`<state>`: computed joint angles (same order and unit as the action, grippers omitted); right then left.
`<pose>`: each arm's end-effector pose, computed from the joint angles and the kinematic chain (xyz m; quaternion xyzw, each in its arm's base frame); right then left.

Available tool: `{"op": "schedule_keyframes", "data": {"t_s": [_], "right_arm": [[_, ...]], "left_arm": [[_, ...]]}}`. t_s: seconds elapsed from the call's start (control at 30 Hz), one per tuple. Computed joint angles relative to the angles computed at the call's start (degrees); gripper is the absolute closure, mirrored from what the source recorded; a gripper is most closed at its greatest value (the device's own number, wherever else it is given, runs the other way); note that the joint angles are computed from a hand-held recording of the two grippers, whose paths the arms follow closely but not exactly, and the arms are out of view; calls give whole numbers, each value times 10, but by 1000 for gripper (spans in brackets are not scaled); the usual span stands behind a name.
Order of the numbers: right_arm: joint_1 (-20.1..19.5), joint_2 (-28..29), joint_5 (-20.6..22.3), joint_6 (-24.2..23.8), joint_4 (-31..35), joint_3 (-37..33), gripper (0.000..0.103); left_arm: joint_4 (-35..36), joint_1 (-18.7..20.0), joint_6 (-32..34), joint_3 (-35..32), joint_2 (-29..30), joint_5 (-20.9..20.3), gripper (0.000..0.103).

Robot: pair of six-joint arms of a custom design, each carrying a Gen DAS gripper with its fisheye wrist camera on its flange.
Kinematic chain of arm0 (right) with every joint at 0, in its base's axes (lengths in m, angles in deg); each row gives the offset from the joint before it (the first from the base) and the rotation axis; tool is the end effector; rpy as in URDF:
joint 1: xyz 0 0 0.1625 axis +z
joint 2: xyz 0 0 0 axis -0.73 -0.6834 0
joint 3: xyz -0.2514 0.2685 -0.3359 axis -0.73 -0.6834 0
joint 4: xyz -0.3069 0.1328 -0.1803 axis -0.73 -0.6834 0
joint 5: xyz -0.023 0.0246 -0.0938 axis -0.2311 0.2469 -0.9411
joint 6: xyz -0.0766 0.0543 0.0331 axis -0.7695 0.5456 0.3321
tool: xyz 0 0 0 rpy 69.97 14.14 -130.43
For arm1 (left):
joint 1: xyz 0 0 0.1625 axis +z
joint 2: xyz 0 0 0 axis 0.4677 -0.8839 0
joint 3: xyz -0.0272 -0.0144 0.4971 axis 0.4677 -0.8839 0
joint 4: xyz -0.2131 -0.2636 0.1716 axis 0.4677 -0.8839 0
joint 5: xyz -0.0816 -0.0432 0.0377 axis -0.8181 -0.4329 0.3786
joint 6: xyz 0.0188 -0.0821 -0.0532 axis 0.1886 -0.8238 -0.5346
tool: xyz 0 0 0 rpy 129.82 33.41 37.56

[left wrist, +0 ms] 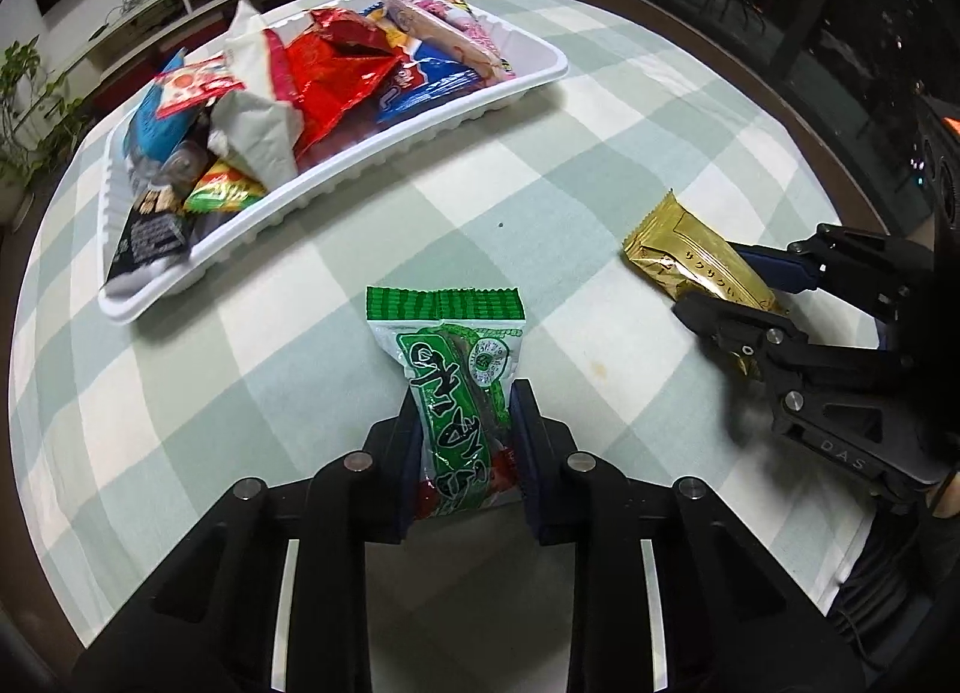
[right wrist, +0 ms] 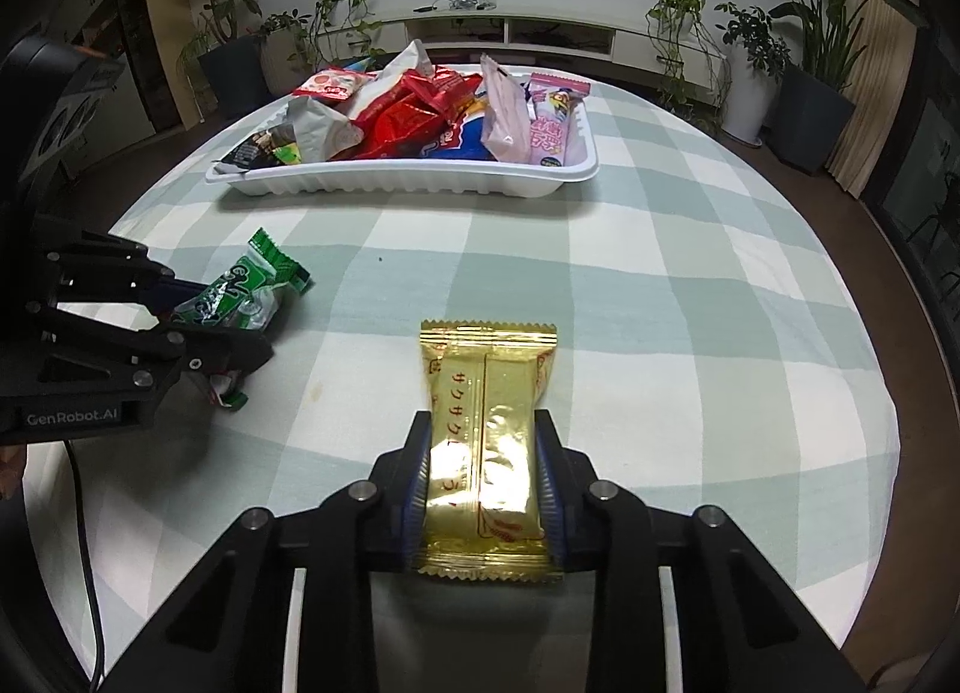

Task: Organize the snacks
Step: 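Grasp the green seaweed packet with the left gripper while the right grasps the gold packet, then carry the green and gold packets into the white tray and open both grippers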

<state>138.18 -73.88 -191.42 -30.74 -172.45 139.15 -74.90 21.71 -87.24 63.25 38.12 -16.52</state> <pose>0.1073 -0.5221 0.0549 0.2852 -0.8879 0.2279 0.2799 -0.1961 -0.5312 0.1098 0.2490 0.9110 -0.1112 0.3095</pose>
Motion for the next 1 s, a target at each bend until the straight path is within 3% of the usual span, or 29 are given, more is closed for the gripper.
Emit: {"op": "schedule_keyframes", "data": {"t_s": [0.27,0.47,0.77,1.0], "right_arm": [[-8,-18,42,27,8,11,70],[-17,-61,89,82,66,10,70],[9,-131,109,118,190,-70,70],[51,-113,110,134,309,-195,70]], "left_arm": [[-90,0,-27,59,-51,-32,79],[-133,-1,-38,73,-85,-39,79],[-128,6,-15,4,-110,-15,79],[-66,30,13,-114,-74,-11,79]]}}
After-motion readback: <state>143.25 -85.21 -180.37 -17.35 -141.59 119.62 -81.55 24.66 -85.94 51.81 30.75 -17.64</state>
